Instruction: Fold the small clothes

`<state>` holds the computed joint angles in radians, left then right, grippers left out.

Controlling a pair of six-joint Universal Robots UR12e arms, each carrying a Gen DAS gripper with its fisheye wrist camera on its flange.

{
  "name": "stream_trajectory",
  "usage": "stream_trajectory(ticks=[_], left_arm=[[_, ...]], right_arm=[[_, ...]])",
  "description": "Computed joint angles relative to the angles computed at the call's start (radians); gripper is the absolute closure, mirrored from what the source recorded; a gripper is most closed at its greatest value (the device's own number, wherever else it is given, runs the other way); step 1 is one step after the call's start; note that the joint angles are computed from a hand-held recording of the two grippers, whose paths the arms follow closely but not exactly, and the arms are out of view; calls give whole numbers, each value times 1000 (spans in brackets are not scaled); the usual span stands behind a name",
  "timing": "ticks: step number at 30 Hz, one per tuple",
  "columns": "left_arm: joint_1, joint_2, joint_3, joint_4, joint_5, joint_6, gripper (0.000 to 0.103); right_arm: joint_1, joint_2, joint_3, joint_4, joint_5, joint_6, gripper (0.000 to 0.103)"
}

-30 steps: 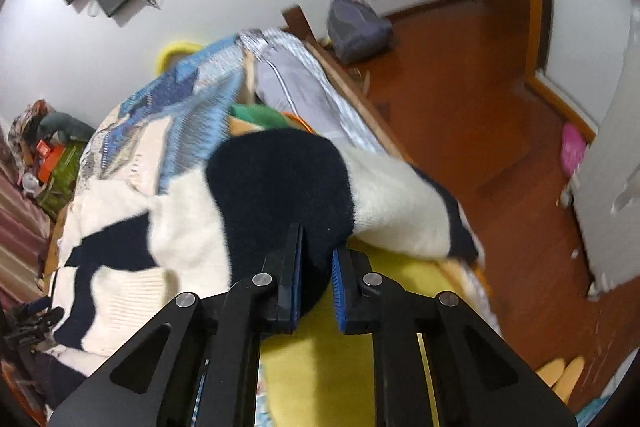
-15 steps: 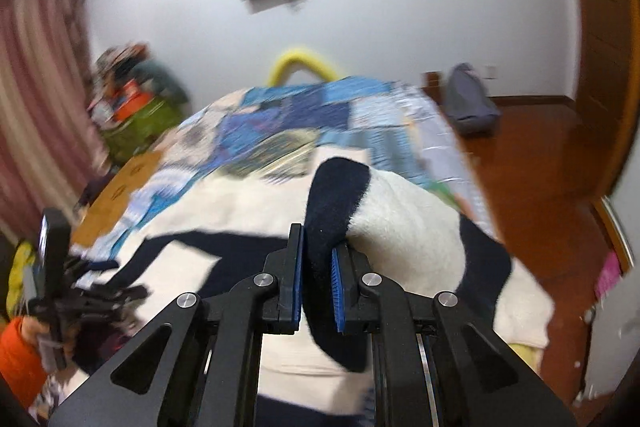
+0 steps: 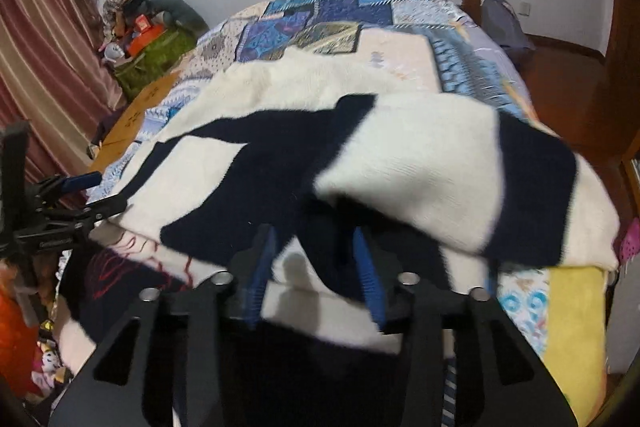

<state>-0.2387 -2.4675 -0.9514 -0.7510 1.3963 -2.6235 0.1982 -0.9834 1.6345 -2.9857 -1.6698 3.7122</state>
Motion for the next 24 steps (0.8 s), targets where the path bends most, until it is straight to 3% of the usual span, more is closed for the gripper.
stream_trajectory(ticks=[6, 9, 11, 15, 19, 21, 24], left_arm=[[-8, -21, 38, -31, -5, -34, 17], [-13, -26, 43, -36, 2, -35, 17], [-16, -26, 41, -37, 7, -32, 17], [-19, -28, 41, -41, 15, -27, 17], [-18, -33, 51, -53, 13, -36, 17], [-18, -34, 52, -52, 14, -38, 17], [-18, -31, 47, -44, 13, -39, 17]], right_arm=[[-10, -69, 103, -63, -129, 55, 49], [-29, -91, 143, -36, -210, 133, 41], [-44, -93, 149, 28, -255, 184, 41], [-86, -81, 160, 99, -229, 264, 41], [-108, -51, 154, 83, -176, 290, 41], [-104, -40, 144, 76, -191, 295, 49], [-95, -34, 130, 82, -214, 267, 78]])
